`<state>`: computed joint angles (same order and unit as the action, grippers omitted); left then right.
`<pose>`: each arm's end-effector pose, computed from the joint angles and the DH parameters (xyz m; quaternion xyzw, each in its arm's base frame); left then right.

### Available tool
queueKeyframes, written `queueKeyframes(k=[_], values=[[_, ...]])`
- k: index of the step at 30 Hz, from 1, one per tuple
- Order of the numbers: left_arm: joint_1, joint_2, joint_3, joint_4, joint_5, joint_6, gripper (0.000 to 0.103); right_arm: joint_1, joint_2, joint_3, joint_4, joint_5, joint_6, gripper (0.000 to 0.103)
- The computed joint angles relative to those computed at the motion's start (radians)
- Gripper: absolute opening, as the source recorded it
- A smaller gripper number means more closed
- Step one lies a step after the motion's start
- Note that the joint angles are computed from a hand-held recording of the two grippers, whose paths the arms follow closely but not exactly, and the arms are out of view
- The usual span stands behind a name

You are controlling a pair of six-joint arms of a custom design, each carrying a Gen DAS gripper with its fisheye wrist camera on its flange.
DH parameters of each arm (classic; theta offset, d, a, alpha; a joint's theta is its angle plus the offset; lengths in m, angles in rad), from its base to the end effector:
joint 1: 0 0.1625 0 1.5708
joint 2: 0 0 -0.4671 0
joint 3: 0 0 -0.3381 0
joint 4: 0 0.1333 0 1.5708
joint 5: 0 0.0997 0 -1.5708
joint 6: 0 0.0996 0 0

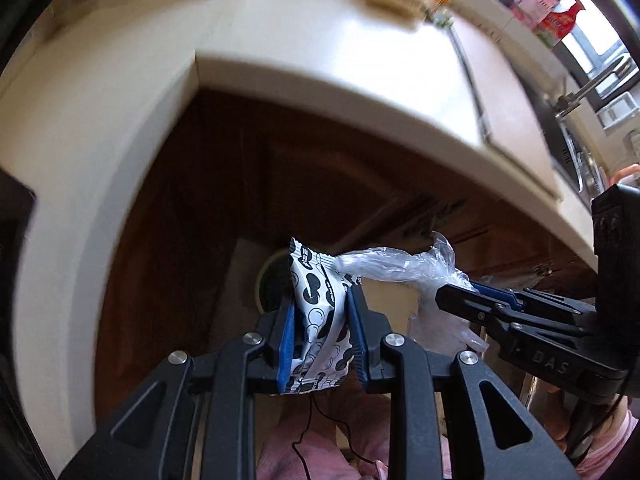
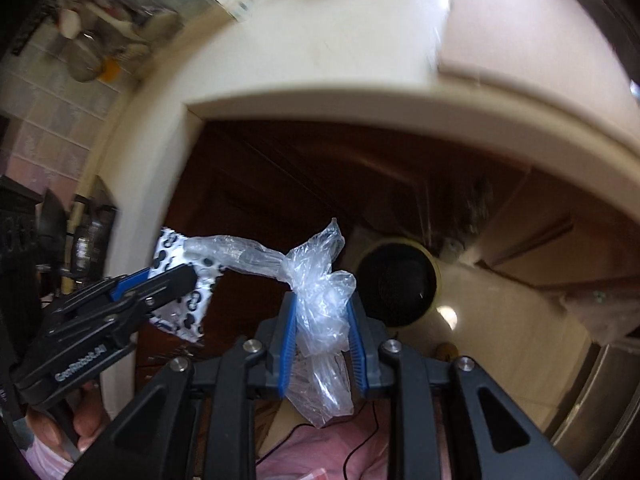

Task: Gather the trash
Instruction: 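Carry wrapper and bag down over the black bin with both tools, then open both tools to drop wrapper and bag into the bin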

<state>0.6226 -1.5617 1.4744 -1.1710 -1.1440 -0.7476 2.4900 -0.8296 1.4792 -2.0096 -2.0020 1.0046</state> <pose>-0.2297 -0.3797 0.5421 0.1295 0.9573 -0.0563 0.2524 0.5829 -0.3293 0.1932 -0.0190 -0.9715 0.1157 0.2060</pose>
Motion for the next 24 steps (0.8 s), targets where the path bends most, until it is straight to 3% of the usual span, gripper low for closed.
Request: queueKeyframes(k=[8, 12, 14, 16, 19, 24], values=[[0.122, -0.086, 0.298, -0.203, 0.006, 0.008, 0.023, -0.088, 0.023, 0.245, -0.217, 0.034, -0.046, 0.024], [0.178, -0.083, 0.436, -0.351, 0.055, 0.05, 0.023, -0.137, 0.069, 0.319, -0.328, 0.015, -0.1, 0.028], [0.202, -0.077, 0.507, -0.449, 0.086, 0.077, 0.029, -0.162, 0.096, 0.346, -0.382, -0.003, -0.123, 0.029], [0.237, -0.064, 0.575, -0.539, 0.12, 0.1, 0.064, -0.194, 0.122, 0.38, -0.441, -0.014, -0.145, 0.036], [0.297, -0.04, 0.643, -0.653, 0.148, 0.121, 0.073, -0.235, 0.144, 0.437, -0.539, -0.036, -0.155, 0.042], [0.368, -0.013, 0.695, -0.772, 0.175, 0.139, 0.072, -0.25, 0.159, 0.499, -0.628, -0.096, -0.173, 0.044]])
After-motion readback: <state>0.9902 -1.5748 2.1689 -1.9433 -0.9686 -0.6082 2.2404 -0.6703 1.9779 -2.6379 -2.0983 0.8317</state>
